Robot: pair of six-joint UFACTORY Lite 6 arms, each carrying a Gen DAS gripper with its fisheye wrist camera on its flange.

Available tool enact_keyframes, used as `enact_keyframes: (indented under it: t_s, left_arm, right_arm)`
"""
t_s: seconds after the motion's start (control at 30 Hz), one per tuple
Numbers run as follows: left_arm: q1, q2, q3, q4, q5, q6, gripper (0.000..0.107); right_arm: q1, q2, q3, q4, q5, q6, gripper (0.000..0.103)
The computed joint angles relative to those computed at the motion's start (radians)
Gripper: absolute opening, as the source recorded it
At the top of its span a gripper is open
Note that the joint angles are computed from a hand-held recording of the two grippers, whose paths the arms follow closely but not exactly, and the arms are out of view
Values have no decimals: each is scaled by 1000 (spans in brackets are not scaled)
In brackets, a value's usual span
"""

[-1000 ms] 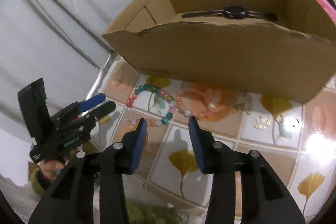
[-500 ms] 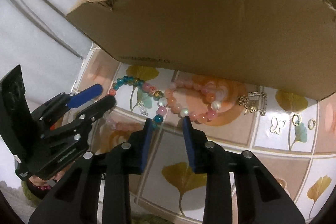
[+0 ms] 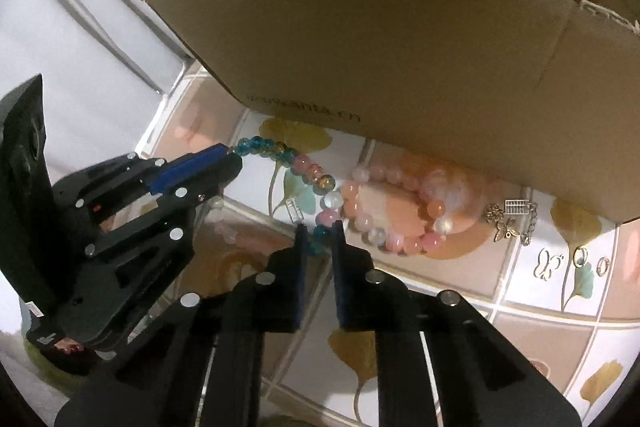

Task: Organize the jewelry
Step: 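Close the right tool on the teal and pink beaded bracelet, then carry the teal and pink beaded bracelet over the box with the right tool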

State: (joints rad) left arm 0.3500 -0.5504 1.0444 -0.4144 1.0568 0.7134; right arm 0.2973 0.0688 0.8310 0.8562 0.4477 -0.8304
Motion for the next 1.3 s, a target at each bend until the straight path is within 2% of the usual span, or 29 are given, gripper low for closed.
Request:
enact_keyframes:
  t_s: [0.17, 0.43, 0.6, 0.73, 0.8, 0.87, 1.03, 1.3]
  left_arm:
    - [115, 8, 52, -125, 91, 81, 8]
    - [254, 11, 140, -248, 219, 144, 8]
    - [337, -8, 197, -321, 317, 173, 8]
    - [292, -40, 187, -299, 297, 156, 8]
    - [252, -57, 163, -267, 263, 142, 8]
    - [225, -67, 143, -238, 236, 131, 8]
    - [233, -67, 109, -214, 206, 138, 8]
    - [243, -48, 82, -220, 174, 159, 8]
  right_arm:
    - [-18, -54, -36, 94, 17, -64, 2]
    - [-89, -247, -156, 160, 65, -132, 2]
    - [-247, -307, -173, 184, 205, -223, 2]
    - [-282, -290, -164, 218, 253, -262, 5]
    - [-263, -277, -178, 242, 220, -295, 10]
    - [-227, -247, -180, 289, 187, -337, 24]
    - [-120, -175, -147, 337, 79, -408, 25]
    - [-29, -5, -20, 334, -8, -412, 25]
